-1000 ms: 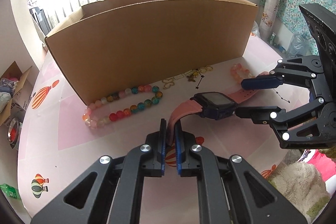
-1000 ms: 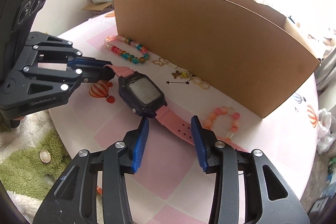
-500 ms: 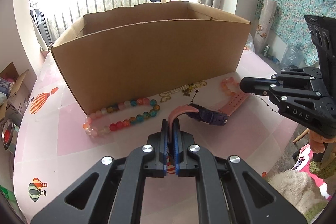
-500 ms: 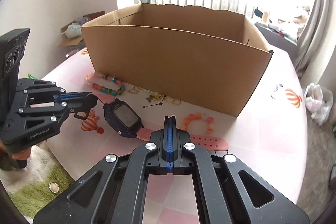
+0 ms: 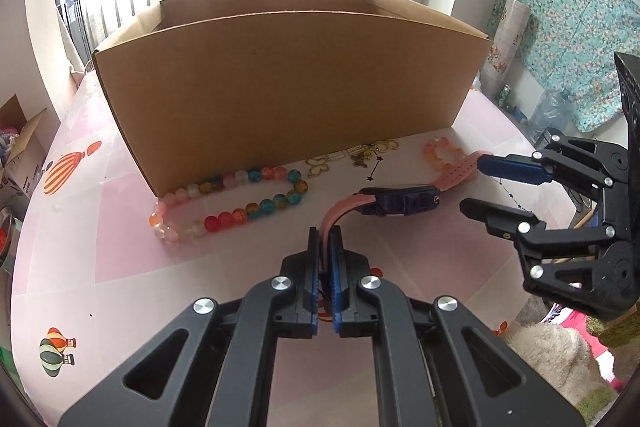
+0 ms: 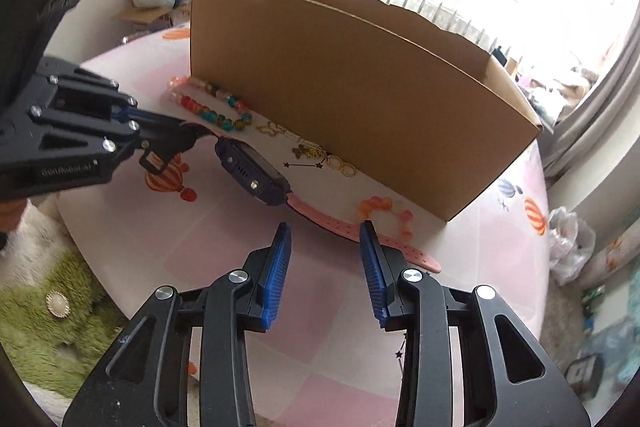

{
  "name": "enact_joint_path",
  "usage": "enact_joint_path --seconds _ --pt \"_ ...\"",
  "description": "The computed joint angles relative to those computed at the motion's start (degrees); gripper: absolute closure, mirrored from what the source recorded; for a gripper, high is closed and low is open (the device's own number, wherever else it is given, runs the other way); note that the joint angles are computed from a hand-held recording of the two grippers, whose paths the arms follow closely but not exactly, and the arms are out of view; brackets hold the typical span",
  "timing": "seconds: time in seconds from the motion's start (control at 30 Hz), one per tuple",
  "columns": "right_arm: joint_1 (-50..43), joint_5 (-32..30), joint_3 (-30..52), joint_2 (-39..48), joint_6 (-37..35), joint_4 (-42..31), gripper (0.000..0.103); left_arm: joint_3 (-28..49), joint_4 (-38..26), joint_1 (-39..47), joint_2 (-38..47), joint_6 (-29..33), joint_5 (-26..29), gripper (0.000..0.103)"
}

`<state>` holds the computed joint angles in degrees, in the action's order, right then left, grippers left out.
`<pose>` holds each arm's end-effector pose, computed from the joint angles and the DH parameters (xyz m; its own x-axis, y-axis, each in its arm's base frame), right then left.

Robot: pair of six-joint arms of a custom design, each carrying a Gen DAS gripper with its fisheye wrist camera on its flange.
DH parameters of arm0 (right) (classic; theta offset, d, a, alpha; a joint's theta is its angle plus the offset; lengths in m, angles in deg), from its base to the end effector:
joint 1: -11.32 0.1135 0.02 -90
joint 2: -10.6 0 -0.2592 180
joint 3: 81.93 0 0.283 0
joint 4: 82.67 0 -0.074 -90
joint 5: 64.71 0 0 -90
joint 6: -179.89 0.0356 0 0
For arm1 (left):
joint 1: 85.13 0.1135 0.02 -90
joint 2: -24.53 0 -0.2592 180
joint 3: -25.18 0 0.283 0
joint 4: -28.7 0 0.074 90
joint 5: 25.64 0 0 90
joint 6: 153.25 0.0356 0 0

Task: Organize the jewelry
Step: 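Lift the watch with the right gripper and carry it over the box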

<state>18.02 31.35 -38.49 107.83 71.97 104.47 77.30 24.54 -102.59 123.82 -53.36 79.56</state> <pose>0.2933 0.0307 0.0627 -0.6736 -0.3872 -0.6295 -0.2641 0.9216 -0.2843 0.3043 -0.1055 0.0772 -0.6571 0.3804 -0.6507 0.5671 0.8182 -0.0943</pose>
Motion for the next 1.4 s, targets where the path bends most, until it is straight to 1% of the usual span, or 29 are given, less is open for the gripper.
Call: enact_joint_path --seconds 0.1,0.17,0.27,0.3,0.33,0.37,0.53,0.63,0.73,0.83,0.9,1.03,1.07,1.13,1.2,1.23,1.3,1.4 --pt "2.48 5.03 1.45 3.78 -3.57 2.45 0.069 0.58 -0.65 0.60 0.39 -0.34 0.40 0.099" --pt "3.02 6.20 2.72 6.01 -4.71 3.31 0.069 0.92 -0.62 0.58 0.88 -0.62 0.39 0.099" --pt "2.83 6.49 4.63 8.41 -4.42 4.01 0.070 1.00 -0.66 0.62 0.92 -0.73 0.07 0.099" --pt "2.48 6.16 5.24 8.89 -3.96 3.94 0.073 0.90 -0.43 0.57 0.93 -0.80 -0.11 0.099" --pt "2.23 6.08 5.59 9.20 -3.39 3.91 0.081 0.80 -0.31 0.56 0.91 -0.70 -0.40 0.099" --pt "1.86 6.08 6.01 9.63 -2.76 3.88 0.085 0.68 -0.13 0.54 0.89 -0.63 -0.56 0.099" --pt "0.20 3.62 5.64 9.10 0.22 5.91 0.099 -0.13 1.11 0.08 0.27 -0.03 -1.68 0.099" --pt "0.69 4.31 3.94 7.84 1.48 8.97 0.102 -2.67 3.86 -0.54 -2.36 0.89 -2.83 0.099" --pt "1.10 4.94 2.31 6.47 2.26 11.55 0.102 -5.23 5.92 -1.15 -5.95 1.61 -4.08 0.099" --pt "0.96 4.56 1.18 5.39 3.71 13.63 0.102 -6.79 6.54 -1.26 -9.26 1.83 -4.41 0.099" --pt "0.32 3.88 -0.62 2.53 4.07 14.02 0.102 -7.70 6.74 -1.37 -11.69 1.89 -4.88 0.099" --pt "0.34 4.00 -2.68 -4.52 4.17 12.64 0.102 -9.23 5.74 -1.56 -18.44 2.52 -5.71 0.099" --pt "0.53 4.24 -2.05 -4.41 4.26 13.38 0.102 -9.21 5.35 -1.24 -20.05 2.84 -5.44 0.099" --pt "0.16 3.48 -1.77 -8.69 4.24 10.97 0.102 -8.46 4.49 -0.67 -22.92 3.55 -4.88 0.099" --pt "-0.08 2.78 0.35 -10.26 3.75 9.48 0.102 -6.32 3.68 -0.13 -24.20 4.63 -4.43 0.099" --pt "-0.77 1.90 1.74 -10.95 3.34 8.27 0.102 -4.95 3.10 0.16 -24.26 5.13 -4.17 0.099" --pt "-2.78 -1.15 7.02 -10.20 2.76 4.76 0.102 -0.66 1.84 0.73 -22.29 5.46 -3.40 0.099" --pt "-6.12 -7.30 17.19 -5.61 3.19 -2.57 0.102 9.66 -3.17 2.34 -15.41 5.50 -2.13 0.099"
